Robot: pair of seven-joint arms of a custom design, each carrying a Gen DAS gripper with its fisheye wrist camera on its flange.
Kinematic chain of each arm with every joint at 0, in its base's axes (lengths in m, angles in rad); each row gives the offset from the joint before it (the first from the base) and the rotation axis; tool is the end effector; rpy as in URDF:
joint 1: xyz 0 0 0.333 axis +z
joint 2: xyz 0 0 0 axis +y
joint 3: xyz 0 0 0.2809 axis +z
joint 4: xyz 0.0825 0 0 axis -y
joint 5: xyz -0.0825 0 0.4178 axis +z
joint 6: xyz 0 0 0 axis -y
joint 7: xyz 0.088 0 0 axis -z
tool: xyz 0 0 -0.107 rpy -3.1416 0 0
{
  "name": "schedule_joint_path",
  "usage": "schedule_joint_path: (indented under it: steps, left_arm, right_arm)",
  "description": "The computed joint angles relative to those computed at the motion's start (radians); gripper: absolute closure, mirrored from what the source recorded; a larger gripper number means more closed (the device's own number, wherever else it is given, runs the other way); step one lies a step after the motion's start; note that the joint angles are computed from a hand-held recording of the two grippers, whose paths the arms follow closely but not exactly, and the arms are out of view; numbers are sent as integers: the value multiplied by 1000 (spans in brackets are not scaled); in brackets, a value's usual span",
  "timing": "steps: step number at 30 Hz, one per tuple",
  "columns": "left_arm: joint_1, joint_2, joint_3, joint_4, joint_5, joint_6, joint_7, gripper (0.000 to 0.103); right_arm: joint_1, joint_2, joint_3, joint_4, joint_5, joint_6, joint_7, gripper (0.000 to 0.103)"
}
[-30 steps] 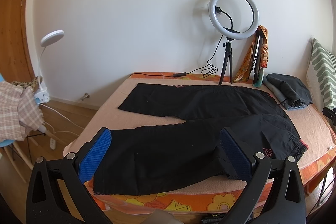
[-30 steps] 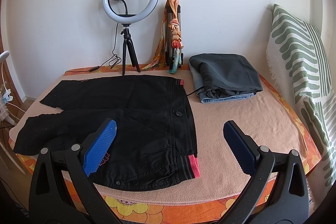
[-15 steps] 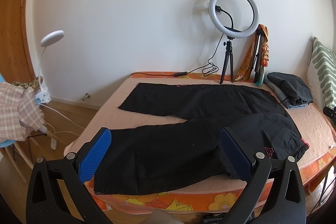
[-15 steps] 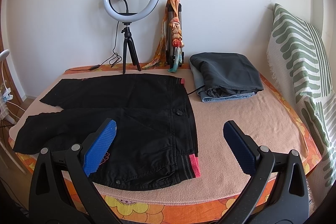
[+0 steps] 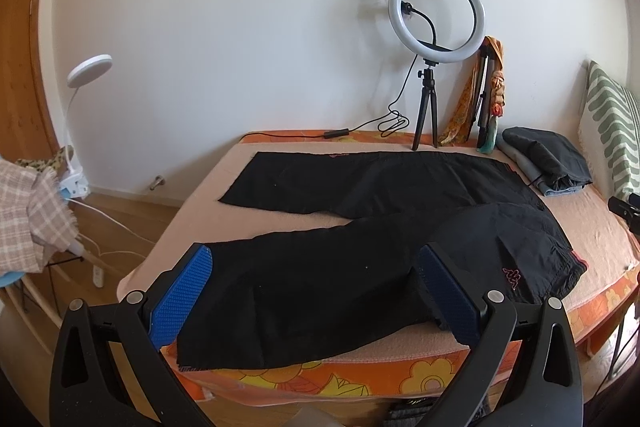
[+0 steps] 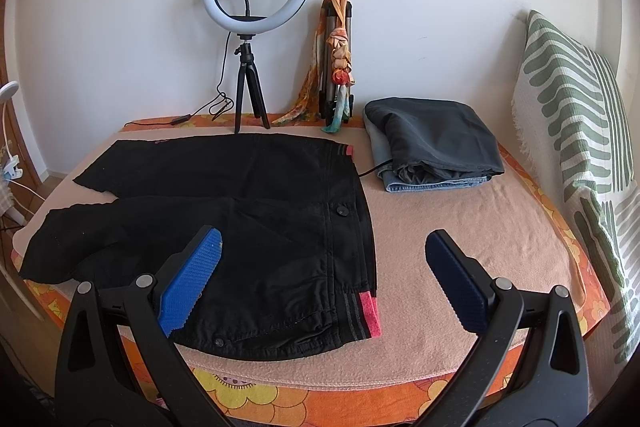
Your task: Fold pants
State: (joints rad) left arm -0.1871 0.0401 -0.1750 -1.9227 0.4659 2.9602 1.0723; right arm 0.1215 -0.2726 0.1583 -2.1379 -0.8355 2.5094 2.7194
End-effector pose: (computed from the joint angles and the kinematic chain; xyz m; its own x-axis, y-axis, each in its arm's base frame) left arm 0.5940 -0.2557 0.5368 -0.2690 -0.9631 -0.0023 -0.5049 0.1430 -0.8512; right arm 0.5372 0.1664 0.5460 -0.3275 -0.9448 0.0116 -0.5667 0.1866 -0.8026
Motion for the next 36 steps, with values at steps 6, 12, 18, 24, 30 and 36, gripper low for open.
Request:
schedule_joint_path:
  steps: [6,12,18,24,30,36]
  left_arm:
    - [19,6,-14,-49,-242,63,279,1]
    - [53,26,-42,-42,-501,-35,552,25]
    - [53,7,-31,-74,-618,-112,739,42]
    - [64,25,-27,-47,-776,-231,872,58]
    - [56,19,-23,-67,-765,-269,927,60]
    - [53,17,-26,-68,-809,-289,975,60]
  right_arm:
    - [20,13,-24,-27,70,50,-122,0]
    - [56,61,-54,-43,235,99,-359,0]
    - [81,90,-58,-68,308,106,-578,0]
    - [108,132,-48,-59,351,92,-737,6]
    - [132,203,-66,-1,447,53,-831,17]
    - [142,235,-76,27,474,55,-853,27]
